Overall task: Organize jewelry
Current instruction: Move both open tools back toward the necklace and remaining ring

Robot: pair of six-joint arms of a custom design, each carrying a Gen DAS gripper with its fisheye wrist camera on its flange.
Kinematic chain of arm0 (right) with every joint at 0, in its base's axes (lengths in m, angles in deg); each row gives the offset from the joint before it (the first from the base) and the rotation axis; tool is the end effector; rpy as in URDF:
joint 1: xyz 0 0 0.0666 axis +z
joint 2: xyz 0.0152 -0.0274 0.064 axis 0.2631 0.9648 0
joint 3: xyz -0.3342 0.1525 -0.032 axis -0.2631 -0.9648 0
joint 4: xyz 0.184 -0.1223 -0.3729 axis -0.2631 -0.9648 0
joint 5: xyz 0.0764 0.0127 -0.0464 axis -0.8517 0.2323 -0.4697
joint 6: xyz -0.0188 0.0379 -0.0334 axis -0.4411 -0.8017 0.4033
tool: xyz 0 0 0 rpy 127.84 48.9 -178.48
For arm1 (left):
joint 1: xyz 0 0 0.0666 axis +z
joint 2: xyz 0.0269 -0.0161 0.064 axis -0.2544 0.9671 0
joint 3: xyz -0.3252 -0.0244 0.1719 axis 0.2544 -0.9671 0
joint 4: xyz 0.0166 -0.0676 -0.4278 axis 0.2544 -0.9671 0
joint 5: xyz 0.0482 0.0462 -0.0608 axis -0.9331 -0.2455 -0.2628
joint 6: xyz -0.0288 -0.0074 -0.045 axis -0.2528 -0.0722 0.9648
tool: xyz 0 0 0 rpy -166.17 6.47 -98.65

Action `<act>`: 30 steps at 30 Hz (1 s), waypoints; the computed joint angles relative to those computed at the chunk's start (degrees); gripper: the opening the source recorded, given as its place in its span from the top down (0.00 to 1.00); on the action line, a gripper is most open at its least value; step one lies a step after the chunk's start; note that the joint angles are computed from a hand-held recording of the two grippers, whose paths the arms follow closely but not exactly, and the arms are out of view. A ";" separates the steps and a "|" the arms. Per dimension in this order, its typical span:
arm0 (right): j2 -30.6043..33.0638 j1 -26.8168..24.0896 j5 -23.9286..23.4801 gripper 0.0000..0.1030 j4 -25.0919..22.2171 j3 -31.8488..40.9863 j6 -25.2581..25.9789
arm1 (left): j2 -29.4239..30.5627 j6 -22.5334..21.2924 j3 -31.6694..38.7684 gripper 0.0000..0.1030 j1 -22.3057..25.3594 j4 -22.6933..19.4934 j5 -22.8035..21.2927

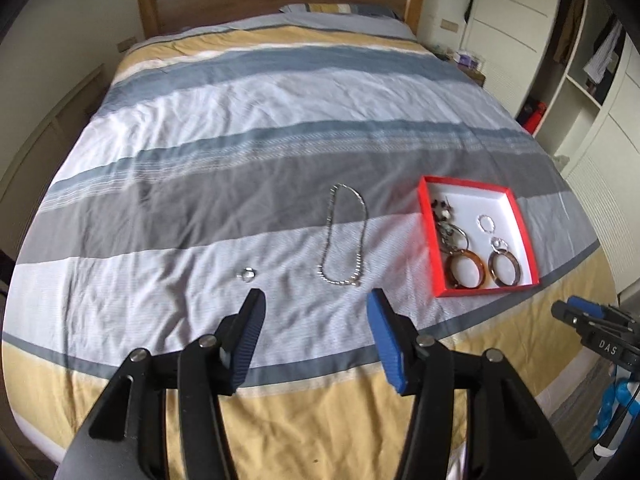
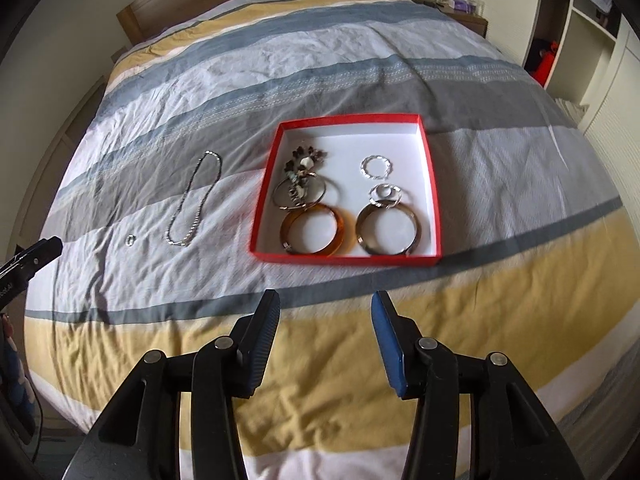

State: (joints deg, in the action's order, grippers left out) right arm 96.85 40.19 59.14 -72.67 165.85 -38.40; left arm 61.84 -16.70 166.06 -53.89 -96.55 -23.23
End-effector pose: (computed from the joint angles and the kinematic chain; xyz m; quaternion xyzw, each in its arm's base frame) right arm 0.4541 0.2131 0.4567 -0.1011 0.9718 0.0995 0.1884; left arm 0.3797 -0.2914 0.5001 -0.1234 0.9524 0.0082 0.2788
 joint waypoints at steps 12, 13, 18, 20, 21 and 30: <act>0.98 3.88 0.95 0.52 -5.11 7.67 -1.44 | -6.00 2.18 0.63 0.51 0.07 -7.05 -2.89; 1.09 4.17 0.65 0.52 -5.39 8.17 -1.70 | -6.49 2.28 0.52 0.51 0.25 -7.41 -2.83; 1.12 6.46 0.61 0.52 -6.61 9.33 -2.56 | -8.39 1.71 -0.04 0.51 1.36 -8.87 -2.77; 1.17 7.38 0.91 0.52 -7.07 9.91 -2.64 | -8.97 1.00 -0.27 0.51 1.76 -9.21 -3.03; 1.20 7.72 1.08 0.52 -7.26 10.20 -2.72 | -9.40 0.58 -0.52 0.51 2.05 -9.28 -3.03; 2.40 10.27 5.36 0.48 -8.74 13.85 -5.49 | -15.10 -2.54 -5.30 0.47 6.40 -9.13 -1.61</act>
State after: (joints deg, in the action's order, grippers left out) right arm 99.25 50.46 64.50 -81.42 179.70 -43.89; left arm 46.74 -19.24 160.76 -47.49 -105.68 -24.84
